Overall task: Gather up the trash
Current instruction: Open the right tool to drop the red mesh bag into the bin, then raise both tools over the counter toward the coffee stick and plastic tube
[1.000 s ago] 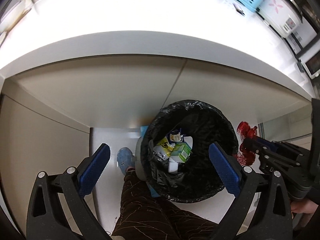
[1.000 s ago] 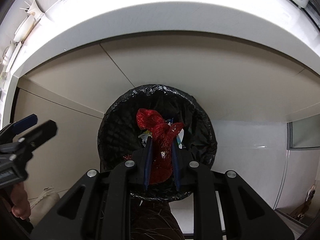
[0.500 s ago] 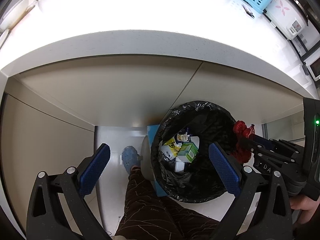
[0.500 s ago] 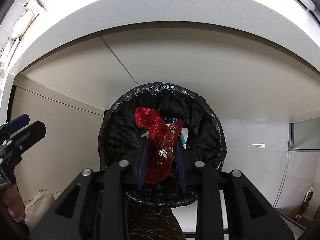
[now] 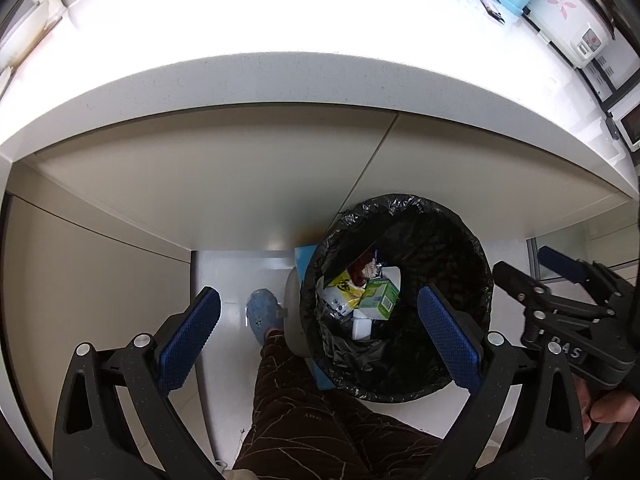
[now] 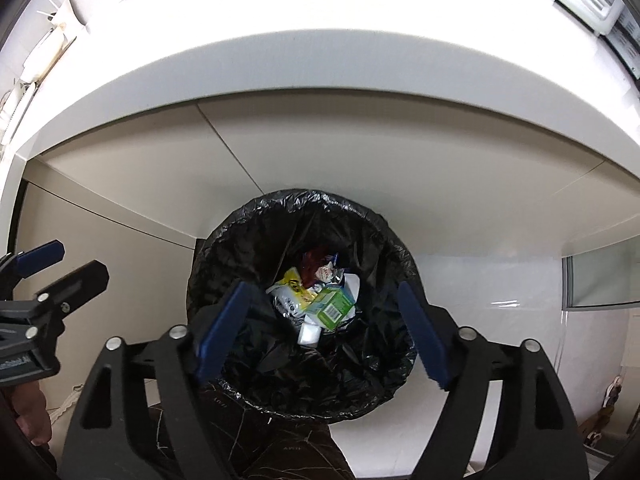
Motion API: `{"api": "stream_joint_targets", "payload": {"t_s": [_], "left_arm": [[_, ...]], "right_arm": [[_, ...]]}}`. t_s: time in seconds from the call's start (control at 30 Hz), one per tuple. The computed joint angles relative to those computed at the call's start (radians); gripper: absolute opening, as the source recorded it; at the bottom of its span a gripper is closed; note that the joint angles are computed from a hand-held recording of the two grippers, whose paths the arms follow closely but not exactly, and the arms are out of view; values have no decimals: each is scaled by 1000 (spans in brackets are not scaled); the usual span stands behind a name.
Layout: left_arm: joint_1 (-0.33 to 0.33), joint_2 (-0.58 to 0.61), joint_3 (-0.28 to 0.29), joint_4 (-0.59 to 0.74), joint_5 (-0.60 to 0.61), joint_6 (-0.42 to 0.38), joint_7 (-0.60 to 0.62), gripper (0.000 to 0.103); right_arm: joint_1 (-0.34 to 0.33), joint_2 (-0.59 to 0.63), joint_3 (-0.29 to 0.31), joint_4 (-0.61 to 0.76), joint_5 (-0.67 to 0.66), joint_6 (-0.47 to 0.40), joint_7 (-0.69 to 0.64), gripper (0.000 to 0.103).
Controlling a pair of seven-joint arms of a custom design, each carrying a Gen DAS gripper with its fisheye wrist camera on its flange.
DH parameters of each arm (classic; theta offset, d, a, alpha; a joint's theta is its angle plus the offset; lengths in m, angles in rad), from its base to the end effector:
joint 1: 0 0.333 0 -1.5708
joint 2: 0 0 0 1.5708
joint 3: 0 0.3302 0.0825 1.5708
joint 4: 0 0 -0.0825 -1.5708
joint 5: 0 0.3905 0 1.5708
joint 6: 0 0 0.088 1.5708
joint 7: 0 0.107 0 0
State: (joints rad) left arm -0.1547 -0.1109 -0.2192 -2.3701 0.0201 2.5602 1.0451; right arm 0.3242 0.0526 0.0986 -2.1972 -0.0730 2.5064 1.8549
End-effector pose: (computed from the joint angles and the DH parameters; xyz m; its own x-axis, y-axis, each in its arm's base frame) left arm 0.4793 -0.1896 0.4084 0.1174 -0.9866 0.1130 -0.9509 -0.1445 -0.2736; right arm 0.5176 0.2331 0.3963 0.1926 -0.9810 -0.0213 -0.9493 -0.1808 -0.2570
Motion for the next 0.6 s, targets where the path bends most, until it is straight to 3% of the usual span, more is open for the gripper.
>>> {"api": "stream_joint_targets", "payload": {"t_s": [0.2, 0.6], "left_arm": [[-2, -30, 4, 10, -22, -27, 18, 97], [20, -89, 0, 101, -17, -109, 24, 97]], "right_arm": [[-1, -61, -5, -7, -54, 8, 32, 90], [-16, -87, -14, 124, -118, -3, 92, 95]]}}
